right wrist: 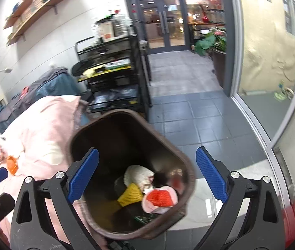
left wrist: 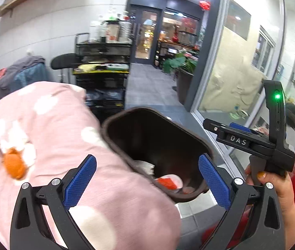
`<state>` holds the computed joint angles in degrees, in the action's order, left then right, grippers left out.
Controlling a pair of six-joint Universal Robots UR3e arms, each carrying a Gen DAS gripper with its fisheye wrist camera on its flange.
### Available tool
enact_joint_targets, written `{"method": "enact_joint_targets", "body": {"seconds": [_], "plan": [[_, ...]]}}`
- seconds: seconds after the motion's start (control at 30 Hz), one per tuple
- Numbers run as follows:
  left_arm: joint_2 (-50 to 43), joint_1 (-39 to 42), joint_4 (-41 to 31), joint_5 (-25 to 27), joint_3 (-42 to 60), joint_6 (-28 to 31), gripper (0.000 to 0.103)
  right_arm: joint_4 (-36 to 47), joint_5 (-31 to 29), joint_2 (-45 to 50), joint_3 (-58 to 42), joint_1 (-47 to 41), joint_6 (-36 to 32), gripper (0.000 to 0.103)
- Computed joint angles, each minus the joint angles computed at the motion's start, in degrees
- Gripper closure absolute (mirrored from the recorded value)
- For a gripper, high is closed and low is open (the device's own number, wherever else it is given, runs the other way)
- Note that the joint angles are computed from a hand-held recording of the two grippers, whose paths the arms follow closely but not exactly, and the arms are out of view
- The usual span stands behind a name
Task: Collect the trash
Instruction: 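Move both tools back over the table toward the remaining trash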
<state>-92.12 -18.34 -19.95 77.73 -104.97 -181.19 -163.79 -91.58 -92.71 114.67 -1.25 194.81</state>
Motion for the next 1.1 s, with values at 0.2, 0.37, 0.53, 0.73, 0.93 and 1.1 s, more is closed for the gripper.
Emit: {"method": "enact_joint_targets", "body": {"seconds": [0.2,0.37,0.53,0.73,0.93,1.1], "plan": [[8.66,6.80,-0.50,-0.92,-7.59,-0.30,0.006,0.76,-0.10,4.80,-6.54,6.86,0.33,0.009],[16.09,14.65,-3.17,-3.11,-12.69,0.69,0.006,2.07,-0.34,9.77,-13.00,12.26,0.30,0.009],[24.81,23.30,-6.53,-5.00,-18.39,2.86,0.006,3.85,0.02,14.81,-19.85,16.49,0.10,0.009],[36.72,36.76,-14.73,-10.30,-23.79,7.47,0.006,6.58,0.38,20.81,-28.14,21.18,-1.02,0.009],[48.60,53.69,-27.14,-17.74,-26.70,17.17,0.006,12.07,3.09,26.69,-37.67,24.43,-3.23,0.009],[52.90,65.29,-35.04,-22.58,-27.06,24.79,0.006,19.58,6.28,34.29,-50.28,27.22,-4.92,0.009]]}}
